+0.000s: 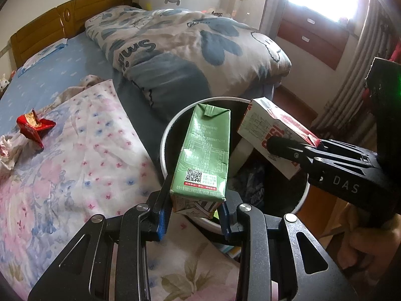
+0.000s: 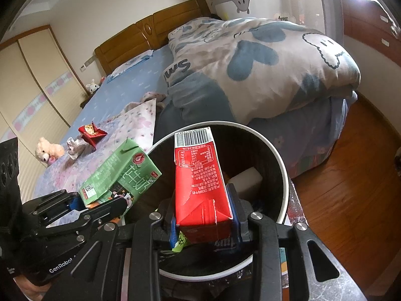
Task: Collect trash
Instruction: 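Open both tools to drop the green and red cartons into the bin, then move both open tools back toward the red wrappers on the bed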
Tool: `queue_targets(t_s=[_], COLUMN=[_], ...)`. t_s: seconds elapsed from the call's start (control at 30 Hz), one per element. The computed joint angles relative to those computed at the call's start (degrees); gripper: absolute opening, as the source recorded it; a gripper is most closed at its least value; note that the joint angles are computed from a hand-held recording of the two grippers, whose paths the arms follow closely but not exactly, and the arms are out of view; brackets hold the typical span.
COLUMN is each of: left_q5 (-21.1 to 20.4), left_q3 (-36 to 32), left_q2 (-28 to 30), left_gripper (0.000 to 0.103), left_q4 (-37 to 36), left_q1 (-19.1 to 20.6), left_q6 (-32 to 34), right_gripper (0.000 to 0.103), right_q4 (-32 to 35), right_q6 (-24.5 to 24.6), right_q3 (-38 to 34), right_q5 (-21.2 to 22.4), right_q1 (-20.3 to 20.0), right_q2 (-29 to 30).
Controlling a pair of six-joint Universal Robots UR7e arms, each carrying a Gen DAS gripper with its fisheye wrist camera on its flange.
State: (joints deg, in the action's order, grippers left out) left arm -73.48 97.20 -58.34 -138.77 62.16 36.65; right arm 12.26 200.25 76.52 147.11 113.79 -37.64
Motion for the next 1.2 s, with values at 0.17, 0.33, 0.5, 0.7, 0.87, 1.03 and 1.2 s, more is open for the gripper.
queue_targets(t_s=[0.17,0.33,0.5,0.7,0.87,1.03,1.2], left_q5=[-0.2,-0.9,-1.9,-2.8,-2.5,-0.6,1.1], left_q3=[-0.3,-0.5,-0.7,-0.3,-0.9,-1.7,-4.0], left_q2=[0.2,0.4,0.1,-1.6,-3.1,-4.6,-4.7], left_gripper=[0.030,0.030,0.057,0.063,0.065,0.066,0.067], left_q4=[0.4,1.1,2.2,1.3,1.7,0.0,-1.3], left_q1=[-0.1,-0.1,0.4,1.7,3.9,6.4,8.7], left_q6=[-0.1,-0.5,-1.8,-2.7,-4.0,-4.8,-5.2], right_gripper=[0.032,0.032,0.043,0.062,0.074,0.082,0.086], right_q4=[1.2,0.5,0.4,-3.3,-5.5,-6.1,-5.5], right_q6=[0.3,0.1,1.3,0.1,-1.7,-3.7,-5.6], right_q3=[-0.7,-0.1,0.8,2.2,1.3,-1.7,-6.0], right_q5=[-0.1,0.4,-0.5,0.5,0.8,-1.2,-4.1], right_q1=[-0.4,-0.3,-0.8,0.2,1.3,2.1,2.4], right_q2=[0.4,-0.3,-1.1,-1.9,-1.3,0.8,4.0])
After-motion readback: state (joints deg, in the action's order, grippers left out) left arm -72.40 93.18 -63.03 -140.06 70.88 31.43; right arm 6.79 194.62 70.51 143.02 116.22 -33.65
